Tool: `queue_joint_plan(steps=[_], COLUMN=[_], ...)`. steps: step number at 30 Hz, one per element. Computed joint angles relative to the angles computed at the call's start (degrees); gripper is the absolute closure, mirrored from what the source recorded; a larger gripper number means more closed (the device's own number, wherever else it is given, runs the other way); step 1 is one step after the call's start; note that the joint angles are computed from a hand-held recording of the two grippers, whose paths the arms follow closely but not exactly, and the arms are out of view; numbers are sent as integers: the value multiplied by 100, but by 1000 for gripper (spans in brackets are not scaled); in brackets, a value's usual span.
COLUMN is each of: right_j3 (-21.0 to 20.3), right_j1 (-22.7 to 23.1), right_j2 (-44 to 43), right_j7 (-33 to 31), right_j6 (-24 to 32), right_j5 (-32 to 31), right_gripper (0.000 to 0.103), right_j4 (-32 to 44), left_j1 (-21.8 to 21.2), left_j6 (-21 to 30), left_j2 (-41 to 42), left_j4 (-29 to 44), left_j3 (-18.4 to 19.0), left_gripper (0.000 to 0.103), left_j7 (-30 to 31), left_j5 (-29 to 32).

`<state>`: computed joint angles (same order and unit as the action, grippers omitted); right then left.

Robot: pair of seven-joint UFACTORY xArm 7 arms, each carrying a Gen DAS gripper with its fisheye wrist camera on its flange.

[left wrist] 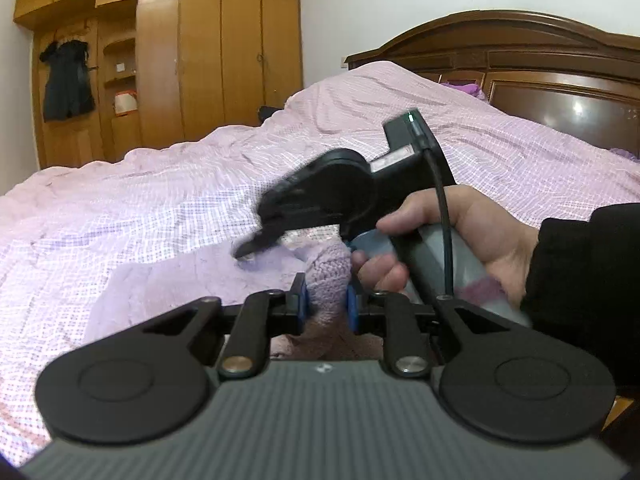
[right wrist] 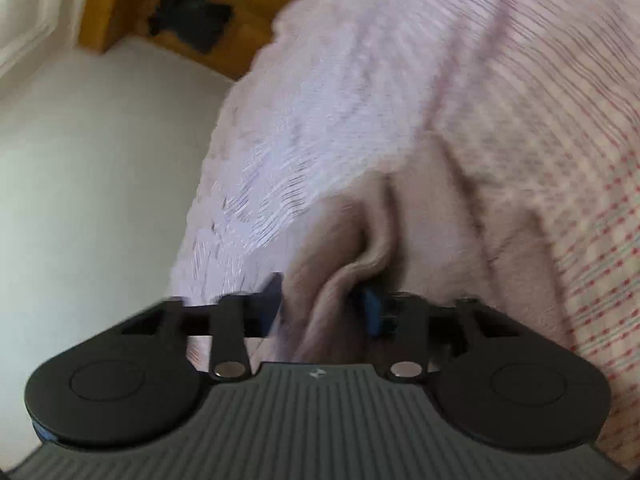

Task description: Fold small clothes

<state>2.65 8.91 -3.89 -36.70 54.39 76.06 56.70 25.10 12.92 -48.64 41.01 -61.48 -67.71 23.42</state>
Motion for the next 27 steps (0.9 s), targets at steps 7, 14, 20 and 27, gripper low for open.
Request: queue_joint_plan(steps=[7, 14, 20, 27], right_j3=[-117, -97, -208, 15], right_j1=[-150, 106, 446, 594], right_j2=[-405, -1279, -1345, -1171], right_j7=[58, -457, -205, -36], right_j6=[-110, -1342, -1864, -2981], right_j5=[-129, -1089, -1552, -2796], right_gripper=[84, 84, 84, 22], right_j4=[-138, -494, -752, -1050], left_j1=[-345, 94, 618, -245], left_j6=[385, 790, 1069, -148], left_j2=[-269, -184, -280, 449], left_j4=[158, 764, 1138, 220], left_j3=[-21, -567, -1217, -517], left_gripper=[82, 81, 81, 64], left_j7=[158, 497, 908, 1210], left_j5=[40, 48, -173, -686])
